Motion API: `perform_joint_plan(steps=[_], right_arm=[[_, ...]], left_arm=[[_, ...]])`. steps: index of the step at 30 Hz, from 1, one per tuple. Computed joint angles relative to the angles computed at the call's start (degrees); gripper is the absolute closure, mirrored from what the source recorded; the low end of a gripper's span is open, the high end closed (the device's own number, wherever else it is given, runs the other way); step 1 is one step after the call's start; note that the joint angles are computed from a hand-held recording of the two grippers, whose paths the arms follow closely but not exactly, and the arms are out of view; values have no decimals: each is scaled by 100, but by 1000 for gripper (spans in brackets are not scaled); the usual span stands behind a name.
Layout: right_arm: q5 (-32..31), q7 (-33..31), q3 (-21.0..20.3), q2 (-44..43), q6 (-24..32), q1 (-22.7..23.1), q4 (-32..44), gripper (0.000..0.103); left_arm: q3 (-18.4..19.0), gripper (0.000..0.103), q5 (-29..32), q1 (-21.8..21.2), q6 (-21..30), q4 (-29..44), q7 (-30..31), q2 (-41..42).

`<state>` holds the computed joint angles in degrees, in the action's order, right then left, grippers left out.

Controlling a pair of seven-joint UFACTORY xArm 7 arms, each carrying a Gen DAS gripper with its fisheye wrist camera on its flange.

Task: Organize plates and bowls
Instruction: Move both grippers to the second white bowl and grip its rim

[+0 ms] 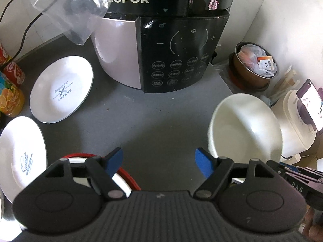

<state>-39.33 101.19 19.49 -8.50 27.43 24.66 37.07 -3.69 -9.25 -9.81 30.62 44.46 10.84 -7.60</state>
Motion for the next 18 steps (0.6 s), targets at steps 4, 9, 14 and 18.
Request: perform_joint_plan(steps=[4, 9, 14, 18], right_arm=[[-224, 21, 6, 111, -215, -8, 55, 84], [-313, -117, -48, 281, -340, 72, 207, 85], [-633, 99, -137, 360, -809, 64, 174, 87], [-828, 201, -155, 435, -1019, 62, 199, 88]], left_arm=[[7, 26, -22, -2, -26, 1, 49, 34], [44, 26, -191, -1, -67, 8, 185, 87], [74, 33, -457, 1, -98, 19, 385, 185], [34, 45, -307, 49, -135, 53, 316, 333]])
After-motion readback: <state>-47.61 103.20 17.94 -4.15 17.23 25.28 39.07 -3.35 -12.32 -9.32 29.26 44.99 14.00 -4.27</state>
